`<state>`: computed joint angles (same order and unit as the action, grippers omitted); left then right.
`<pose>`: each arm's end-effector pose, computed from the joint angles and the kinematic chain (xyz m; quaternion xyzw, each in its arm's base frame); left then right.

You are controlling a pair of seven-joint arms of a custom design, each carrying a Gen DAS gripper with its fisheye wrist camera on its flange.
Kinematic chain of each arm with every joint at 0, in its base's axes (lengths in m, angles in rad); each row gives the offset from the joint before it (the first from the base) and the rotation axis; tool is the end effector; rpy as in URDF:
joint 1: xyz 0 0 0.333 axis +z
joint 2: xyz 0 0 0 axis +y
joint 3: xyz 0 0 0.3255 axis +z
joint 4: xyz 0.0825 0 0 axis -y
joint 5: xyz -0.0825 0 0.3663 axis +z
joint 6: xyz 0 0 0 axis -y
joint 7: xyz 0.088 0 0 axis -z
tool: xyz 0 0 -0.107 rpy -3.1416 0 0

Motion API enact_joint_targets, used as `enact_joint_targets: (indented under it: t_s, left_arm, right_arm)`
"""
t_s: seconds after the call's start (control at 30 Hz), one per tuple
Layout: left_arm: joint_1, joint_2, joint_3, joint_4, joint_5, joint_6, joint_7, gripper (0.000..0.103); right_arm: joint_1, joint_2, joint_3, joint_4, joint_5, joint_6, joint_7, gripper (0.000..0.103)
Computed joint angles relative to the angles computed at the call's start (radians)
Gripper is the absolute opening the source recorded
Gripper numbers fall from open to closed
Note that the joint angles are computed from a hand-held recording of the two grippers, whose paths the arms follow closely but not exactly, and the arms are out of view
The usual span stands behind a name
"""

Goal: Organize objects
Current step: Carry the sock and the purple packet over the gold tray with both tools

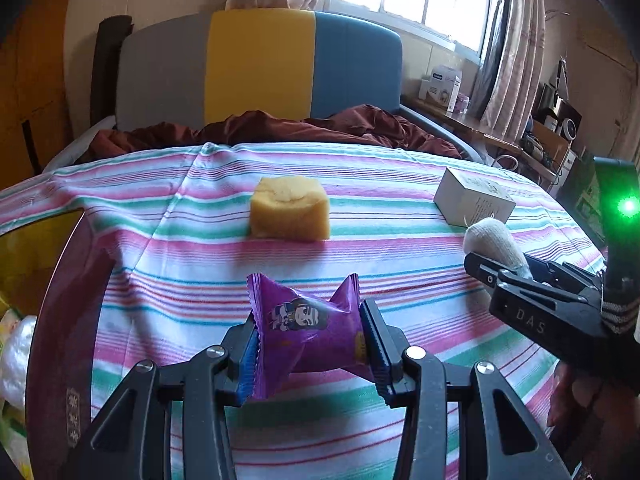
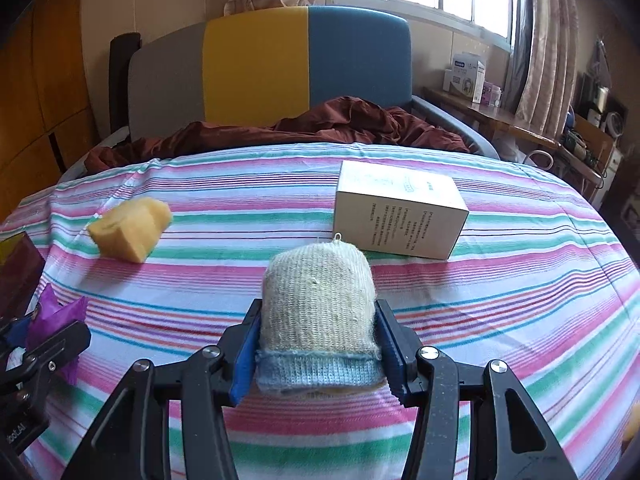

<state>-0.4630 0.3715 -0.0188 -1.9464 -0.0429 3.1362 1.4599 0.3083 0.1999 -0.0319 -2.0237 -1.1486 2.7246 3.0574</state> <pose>0.5855 -0.3004 0.4090 -0.5357 0.7448 -0.3565 0.1767 0.5695 0.1976 0.4095 -0.5663 0.7223 -0.3174 0.2385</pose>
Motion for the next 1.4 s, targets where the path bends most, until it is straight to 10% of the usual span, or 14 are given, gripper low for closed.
enact_joint_targets:
  t_s: [0.33,0.7,1.07,1.4]
  left_arm:
    - [-0.008,-0.064,0.009,-0.091,0.015,0.045,0.009,0.046]
    - [0.44,-0.176,-0.502,-0.253,-0.339,0.05,0.375,0.046]
    - [0.693,-0.273,-0.801,-0.279,-0.857,0.024,0.852,0.046]
    - [0.662,-0.404,-0.714,-0.28,-1.303,-0.074,1.222,0.046]
  right_arm:
    - [0.04,0.0,0.023,0.007,-0.018,-0.062,-0.033,0.053]
    - [0.046,0.013,0.022,0.016,0.02,-0.077,-0.064,0.053]
    - [0.066,0.014,0.026,0.027,-0.003,-0.114,-0.071,0.053]
    - [0.082,0.005,0.044,0.029,-0.013,-0.133,-0.096,0.053]
